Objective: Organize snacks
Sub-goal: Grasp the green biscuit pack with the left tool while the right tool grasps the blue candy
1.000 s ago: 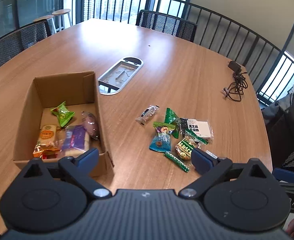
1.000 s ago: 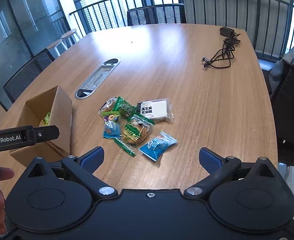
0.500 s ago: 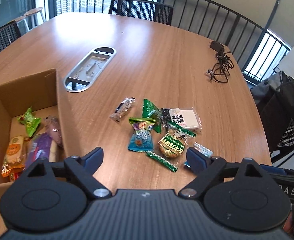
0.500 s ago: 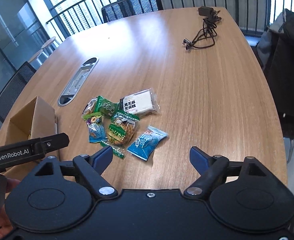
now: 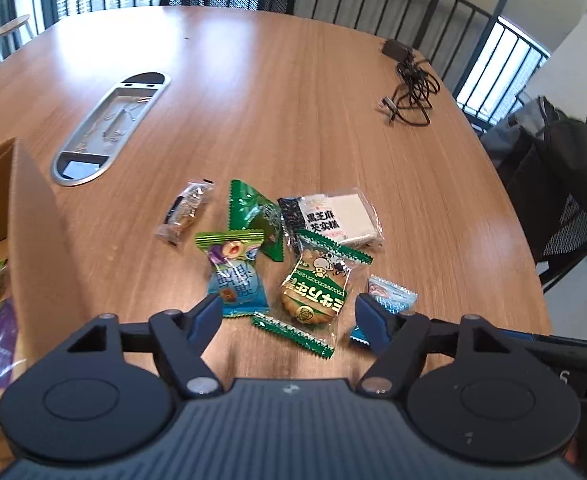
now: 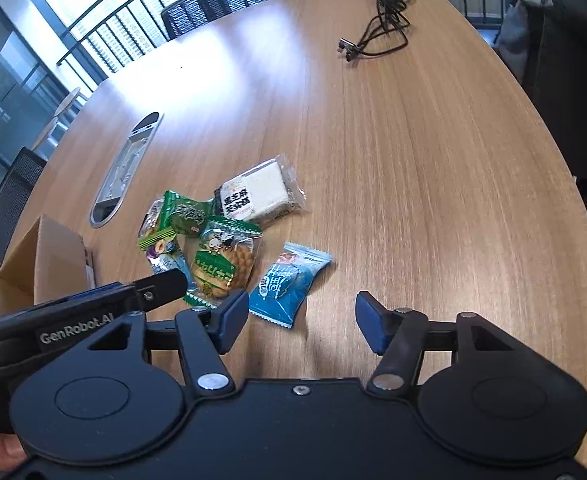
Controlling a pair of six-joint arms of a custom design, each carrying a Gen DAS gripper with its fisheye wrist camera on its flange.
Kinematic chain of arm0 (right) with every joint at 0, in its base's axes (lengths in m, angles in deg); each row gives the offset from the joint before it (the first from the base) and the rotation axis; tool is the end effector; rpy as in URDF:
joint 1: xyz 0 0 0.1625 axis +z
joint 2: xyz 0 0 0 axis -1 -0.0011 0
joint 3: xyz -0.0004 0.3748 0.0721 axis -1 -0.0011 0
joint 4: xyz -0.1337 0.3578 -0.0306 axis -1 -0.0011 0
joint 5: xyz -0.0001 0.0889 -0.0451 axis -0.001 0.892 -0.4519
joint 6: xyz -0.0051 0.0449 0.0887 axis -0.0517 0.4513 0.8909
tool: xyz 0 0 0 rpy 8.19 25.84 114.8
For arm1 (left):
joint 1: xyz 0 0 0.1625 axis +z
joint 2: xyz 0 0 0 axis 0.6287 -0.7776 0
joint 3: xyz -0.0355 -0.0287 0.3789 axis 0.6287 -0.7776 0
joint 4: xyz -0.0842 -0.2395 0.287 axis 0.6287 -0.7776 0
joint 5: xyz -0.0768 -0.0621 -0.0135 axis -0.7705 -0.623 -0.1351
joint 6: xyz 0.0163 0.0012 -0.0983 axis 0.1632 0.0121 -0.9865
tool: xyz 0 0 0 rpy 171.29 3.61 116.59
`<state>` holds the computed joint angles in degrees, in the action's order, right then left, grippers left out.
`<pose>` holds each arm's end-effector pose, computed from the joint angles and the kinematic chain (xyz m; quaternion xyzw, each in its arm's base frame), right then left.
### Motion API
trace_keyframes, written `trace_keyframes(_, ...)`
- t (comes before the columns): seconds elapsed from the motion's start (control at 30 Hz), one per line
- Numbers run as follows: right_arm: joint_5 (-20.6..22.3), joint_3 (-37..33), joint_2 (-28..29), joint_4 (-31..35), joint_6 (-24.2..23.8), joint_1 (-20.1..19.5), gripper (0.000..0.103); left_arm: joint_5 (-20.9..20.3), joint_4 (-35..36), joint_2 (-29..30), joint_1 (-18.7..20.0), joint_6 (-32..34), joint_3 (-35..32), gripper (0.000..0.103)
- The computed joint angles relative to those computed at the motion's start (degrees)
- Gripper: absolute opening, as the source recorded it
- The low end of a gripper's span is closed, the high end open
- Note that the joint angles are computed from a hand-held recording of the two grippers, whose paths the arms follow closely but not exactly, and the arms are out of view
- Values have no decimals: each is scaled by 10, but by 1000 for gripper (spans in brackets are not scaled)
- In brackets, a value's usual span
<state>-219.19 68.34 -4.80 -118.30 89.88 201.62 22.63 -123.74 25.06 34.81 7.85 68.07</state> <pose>0.2917 -0.5536 -0.0871 -0.0894 -0.9054 0.3386 0.2400 0.0044 -0.6289 0.2126 0.2469 0.9198 -0.1851 0.2425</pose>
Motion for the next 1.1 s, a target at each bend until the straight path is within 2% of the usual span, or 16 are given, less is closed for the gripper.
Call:
trace_keyframes(0.17,3,-13,17,-17,16,-7,53,-8,16,31,8,19,-33,62)
trace_keyframes(0.5,19,-2,35,-78,52,-21,51,-28,40,73,15,100,-79,62)
trace_keyframes(0.63,19,-1,44,-99,62,-24,49,-36,64,84,19,113,-98,62)
trace_keyframes(0.73,12,-5,49,-102,67,-24,48,-28,103,95,21,121,-116,62)
trace_keyframes(0.87,6,-15,55,-102,62,-21,48,-14,101,96,22,134,-111,62)
trace_keyframes(0.93,6,-21,58,-104,61,-21,48,-12,93,92,23,135,-104,57)
trace_keyframes(1.0,3,-30,61,-98,55,-21,48,-6,89,87,22,128,-98,46)
trace_keyframes(1.1,2,-47,68,-89,41,-19,48,-7,100,78,24,101,-100,46)
